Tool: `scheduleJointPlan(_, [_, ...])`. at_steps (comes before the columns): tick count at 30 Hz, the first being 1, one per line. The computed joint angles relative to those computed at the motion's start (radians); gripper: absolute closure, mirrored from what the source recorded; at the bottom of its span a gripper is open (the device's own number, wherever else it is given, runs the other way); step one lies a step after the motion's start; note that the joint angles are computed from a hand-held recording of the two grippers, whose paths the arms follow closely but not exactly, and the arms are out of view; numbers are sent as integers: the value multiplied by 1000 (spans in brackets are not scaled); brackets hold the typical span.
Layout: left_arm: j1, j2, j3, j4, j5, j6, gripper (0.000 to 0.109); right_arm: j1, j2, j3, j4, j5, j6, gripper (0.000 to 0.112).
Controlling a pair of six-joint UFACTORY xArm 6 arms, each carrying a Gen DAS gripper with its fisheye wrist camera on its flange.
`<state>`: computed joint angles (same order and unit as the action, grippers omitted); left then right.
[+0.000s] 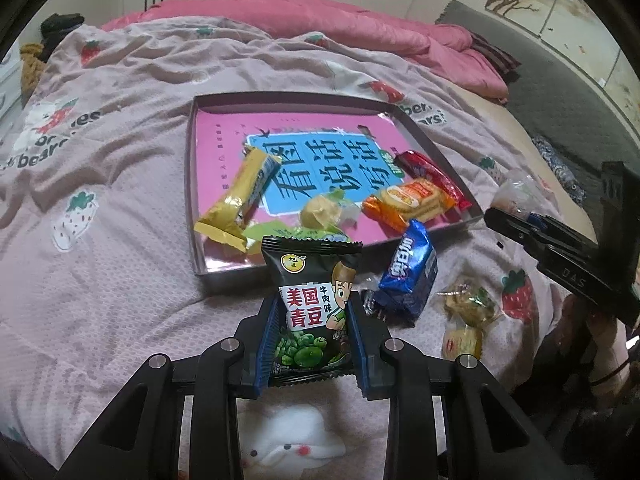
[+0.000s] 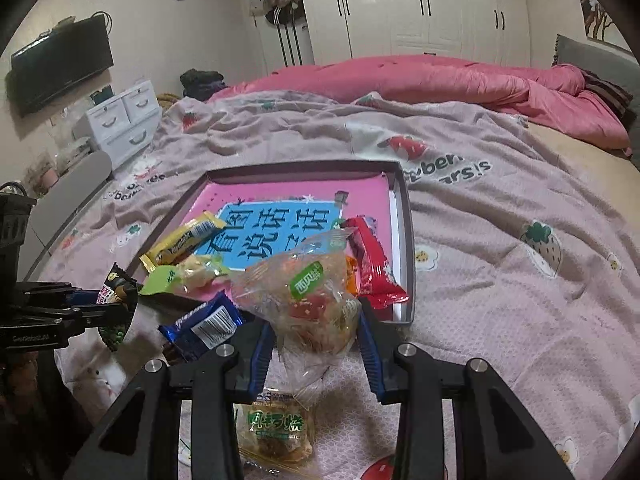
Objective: Organize snacks
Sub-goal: 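Carry the pea pack and the clear candy bag over the tray with both tools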
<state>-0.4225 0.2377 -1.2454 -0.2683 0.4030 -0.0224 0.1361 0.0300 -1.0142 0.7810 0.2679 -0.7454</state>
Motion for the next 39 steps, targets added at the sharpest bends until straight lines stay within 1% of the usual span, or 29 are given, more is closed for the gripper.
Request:
scheduleJointPlan(5, [10,-12,9,29,-53,-24,75,6,-9,-2,66,-18,-52,73])
scheduleJointPlan(10, [24,-24,19,70,-109,-53,75,8,-13,-4,103,-38,-76,73])
scheduleJointPlan(15, [32,-27,17,-5,-140,0,75,6,-14,-5,123,-49,-82,73])
scheduleJointPlan(19, [38,-22,8,-21,-153,7,75,6,-11,-16,156,-51,-106,73])
scheduleJointPlan(21, [40,-17,2,-43,-159,21,75,6,-6,-21,156,-59,-102,73])
scheduleJointPlan(24, [43,-8,-8,-44,-168,18,75,3,2,-30,164,-63,-104,73])
scheduleJointPlan(28, [46,11,-29,-26,-176,-1,75,-4,11,-50,210,-54,-137,73])
scheduleJointPlan(32, [50,39,-57,23,-181,-37,75,-13,24,-63,202,-43,-111,73])
scheduleJointPlan(39, [55,91,-110,35,-166,-49,75,-14,51,-93,208,-43,-119,73])
